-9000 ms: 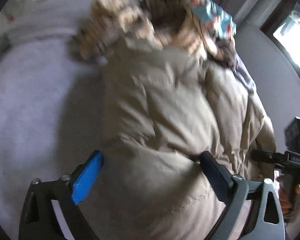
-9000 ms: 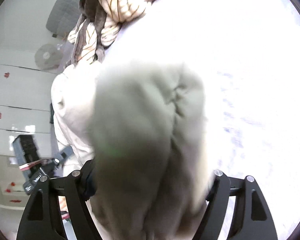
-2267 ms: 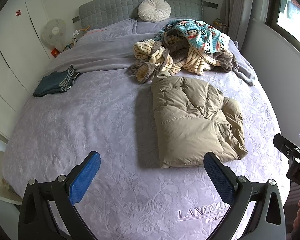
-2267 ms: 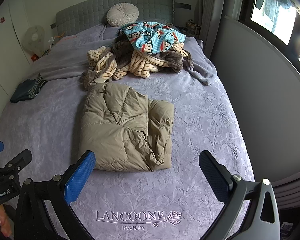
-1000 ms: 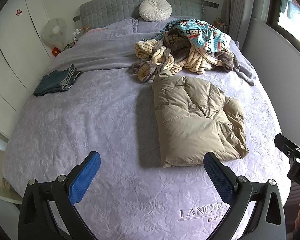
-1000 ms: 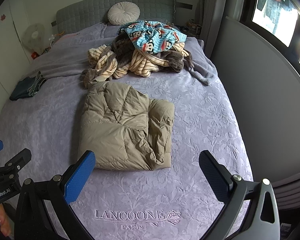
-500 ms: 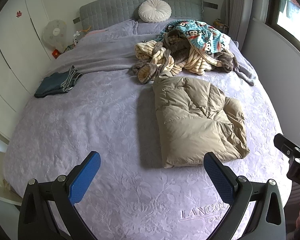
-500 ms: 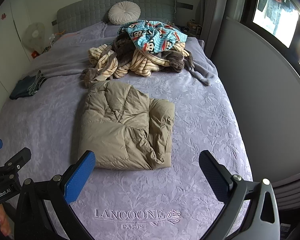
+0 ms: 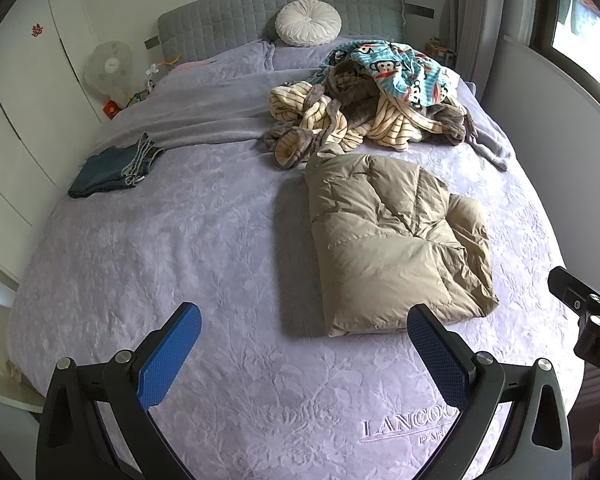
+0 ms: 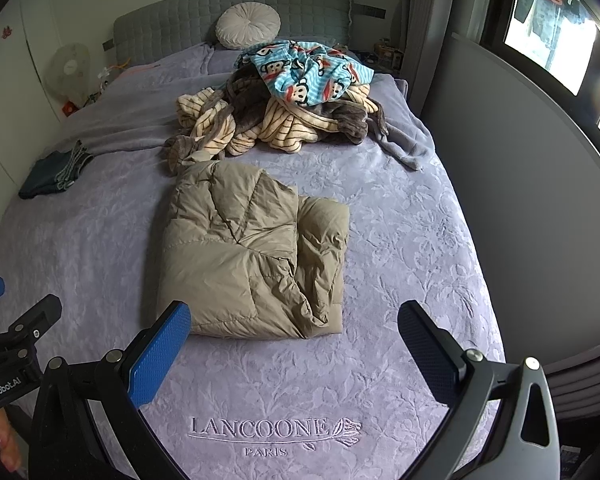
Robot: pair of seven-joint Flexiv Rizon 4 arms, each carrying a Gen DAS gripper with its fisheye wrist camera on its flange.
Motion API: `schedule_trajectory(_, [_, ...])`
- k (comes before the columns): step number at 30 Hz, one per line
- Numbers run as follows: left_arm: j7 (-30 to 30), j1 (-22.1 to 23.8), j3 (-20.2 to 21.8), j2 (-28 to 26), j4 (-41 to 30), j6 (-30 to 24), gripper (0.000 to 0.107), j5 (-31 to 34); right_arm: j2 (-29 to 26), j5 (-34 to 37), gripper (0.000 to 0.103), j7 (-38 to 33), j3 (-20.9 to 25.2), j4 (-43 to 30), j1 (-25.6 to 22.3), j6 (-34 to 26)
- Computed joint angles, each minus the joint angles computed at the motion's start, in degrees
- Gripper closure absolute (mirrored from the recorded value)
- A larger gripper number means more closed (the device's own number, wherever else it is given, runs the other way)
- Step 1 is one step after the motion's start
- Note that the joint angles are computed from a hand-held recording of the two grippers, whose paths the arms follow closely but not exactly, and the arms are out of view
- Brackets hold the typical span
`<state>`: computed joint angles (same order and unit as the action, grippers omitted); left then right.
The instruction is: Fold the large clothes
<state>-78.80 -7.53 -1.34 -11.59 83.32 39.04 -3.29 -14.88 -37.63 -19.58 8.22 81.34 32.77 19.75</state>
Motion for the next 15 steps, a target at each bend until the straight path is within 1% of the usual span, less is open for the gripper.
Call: schedule_trajectory(15, [0.2, 0.1, 0.0, -0.5, -0.7, -0.2, 0.004, 0.1, -0.1, 0.1, 0.0, -0.4, 0.0, 0.0, -0.1, 0.1])
